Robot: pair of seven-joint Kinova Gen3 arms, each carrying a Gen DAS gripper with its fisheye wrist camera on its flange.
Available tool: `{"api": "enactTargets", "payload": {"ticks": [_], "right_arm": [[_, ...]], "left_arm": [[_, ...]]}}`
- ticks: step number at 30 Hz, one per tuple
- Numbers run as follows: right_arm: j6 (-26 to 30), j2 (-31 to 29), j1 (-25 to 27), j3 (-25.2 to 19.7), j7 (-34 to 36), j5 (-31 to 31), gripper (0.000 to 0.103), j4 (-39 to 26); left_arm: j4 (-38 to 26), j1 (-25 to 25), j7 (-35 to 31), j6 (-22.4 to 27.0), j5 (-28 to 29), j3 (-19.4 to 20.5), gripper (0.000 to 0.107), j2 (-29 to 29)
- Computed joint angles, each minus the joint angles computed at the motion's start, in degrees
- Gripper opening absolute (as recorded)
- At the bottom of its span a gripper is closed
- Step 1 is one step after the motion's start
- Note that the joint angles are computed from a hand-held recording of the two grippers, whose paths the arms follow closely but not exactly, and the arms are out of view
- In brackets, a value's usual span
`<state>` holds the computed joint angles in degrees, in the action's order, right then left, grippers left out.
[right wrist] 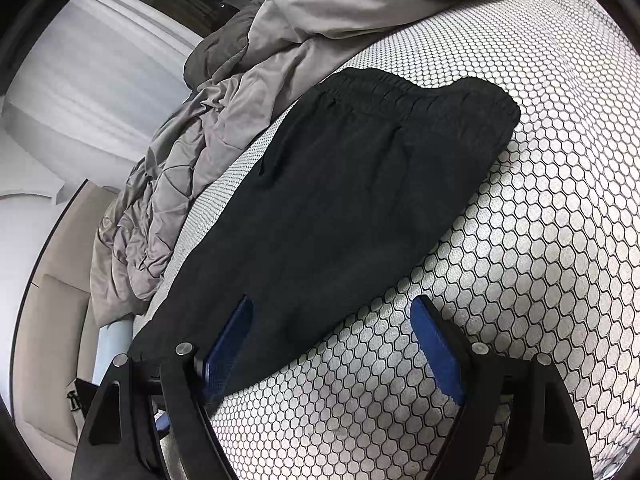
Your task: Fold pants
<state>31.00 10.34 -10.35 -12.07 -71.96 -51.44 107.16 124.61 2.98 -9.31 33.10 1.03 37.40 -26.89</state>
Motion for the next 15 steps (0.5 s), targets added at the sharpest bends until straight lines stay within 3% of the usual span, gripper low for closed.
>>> {"api": "enactTargets", "payload": {"ticks": [3,4,5,7,10,15], "right_arm": [[1.6,0.3,1.4,-0.1,2.8,-1.8,0.083,0.2],[1.9,0.3,1.4,0.1,3.1,-1.7,0.083,0.1],[2.2,0.1,1.6,0.3,3.5,-1.8,0.083,0.3],[3.0,0.1,2.2,0.7,4.7,-2.5,0.083,0.4],[4.1,0.5,2.5,1.4,4.8,-2.1,0.083,0.0],[5.5,0.2,3.4,2.1,5.3,-1.5,0.083,-0.2]], "left_arm": [[1.4,-2.2,1.3,-3.2,-0.3,1.0,0.044,-0.4],[1.7,-1.5,0.5,-3.9,0.0,0.0,0.021,0.6],[2.1,-0.7,0.1,-4.7,0.3,-0.8,0.008,1.3],[2.4,-1.2,0.7,-4.5,0.0,0.2,0.007,0.3],[-1.0,-4.1,0.8,-0.1,-2.5,5.2,0.007,-0.8],[-1.1,0.6,-0.7,3.4,0.0,2.6,0.009,-0.5]]}}
